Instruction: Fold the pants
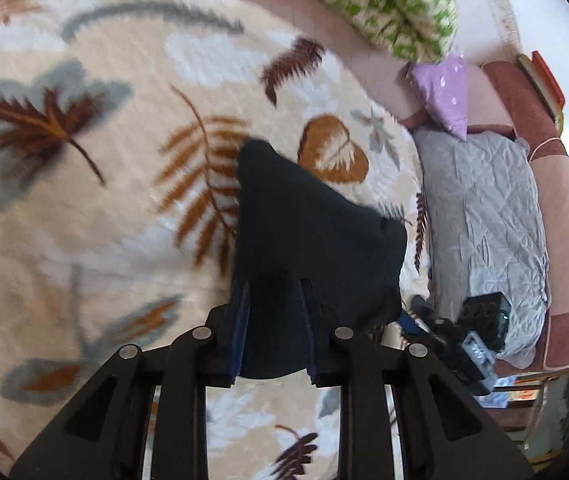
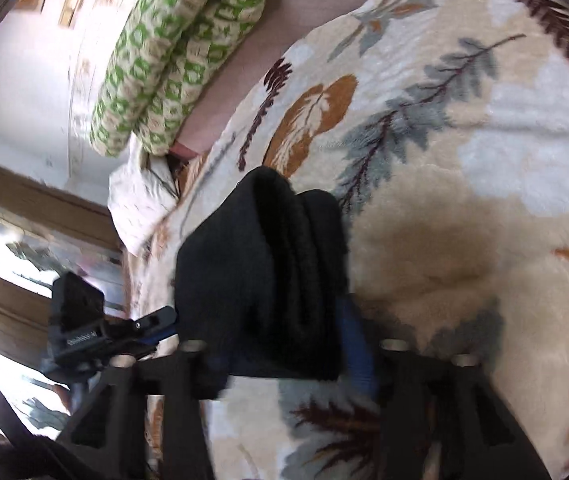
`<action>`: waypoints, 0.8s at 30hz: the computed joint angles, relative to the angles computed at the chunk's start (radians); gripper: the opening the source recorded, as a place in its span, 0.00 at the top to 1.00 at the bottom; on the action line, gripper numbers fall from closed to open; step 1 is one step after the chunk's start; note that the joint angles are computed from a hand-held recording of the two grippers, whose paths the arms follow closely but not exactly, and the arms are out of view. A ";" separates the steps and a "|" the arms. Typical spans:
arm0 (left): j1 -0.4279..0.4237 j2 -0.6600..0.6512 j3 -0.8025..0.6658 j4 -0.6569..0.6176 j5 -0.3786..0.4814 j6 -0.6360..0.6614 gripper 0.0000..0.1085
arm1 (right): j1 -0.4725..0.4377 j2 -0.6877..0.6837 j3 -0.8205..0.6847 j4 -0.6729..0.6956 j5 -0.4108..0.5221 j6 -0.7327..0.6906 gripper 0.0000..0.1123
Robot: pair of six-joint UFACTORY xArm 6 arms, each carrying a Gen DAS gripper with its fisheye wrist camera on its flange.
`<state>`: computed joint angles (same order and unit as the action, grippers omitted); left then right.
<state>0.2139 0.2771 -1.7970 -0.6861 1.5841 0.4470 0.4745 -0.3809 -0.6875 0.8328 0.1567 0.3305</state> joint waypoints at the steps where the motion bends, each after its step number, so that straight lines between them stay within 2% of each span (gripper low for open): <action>1: 0.005 -0.005 0.002 0.002 -0.009 0.004 0.80 | 0.000 -0.039 0.029 -0.014 -0.021 0.024 0.46; 3: 0.005 -0.008 0.003 0.009 -0.001 0.001 0.69 | -0.011 -0.077 0.054 -0.077 -0.029 0.088 0.42; 5: -0.016 -0.024 0.027 0.033 0.002 0.009 0.68 | -0.033 -0.090 0.054 -0.165 -0.008 0.157 0.35; 7: -0.046 -0.055 0.068 0.075 -0.029 0.031 0.68 | -0.042 -0.056 0.006 -0.101 0.044 0.076 0.33; 10: -0.083 -0.081 0.106 0.124 -0.075 0.076 0.68 | -0.059 0.019 -0.077 -0.111 0.132 0.028 0.33; 15: -0.114 -0.041 0.071 0.156 -0.093 0.096 0.66 | -0.082 0.132 -0.182 -0.110 0.230 -0.067 0.33; 17: -0.118 -0.012 0.047 0.146 -0.076 0.091 0.66 | -0.095 0.165 -0.208 -0.038 0.269 -0.140 0.33; 20: -0.122 0.013 0.044 0.125 -0.073 0.082 0.53 | -0.107 0.200 -0.221 0.096 0.304 -0.263 0.33; 23: -0.121 0.032 0.047 0.096 -0.074 0.056 0.52 | -0.110 0.208 -0.216 0.257 0.293 -0.414 0.33; 24: -0.119 0.035 0.050 0.083 -0.078 0.046 0.57 | -0.106 0.210 -0.213 0.260 0.281 -0.419 0.37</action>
<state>0.0951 0.3123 -1.7470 -0.6030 1.5062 0.4933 0.3681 -0.1709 -0.9009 1.0932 0.4376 -0.0881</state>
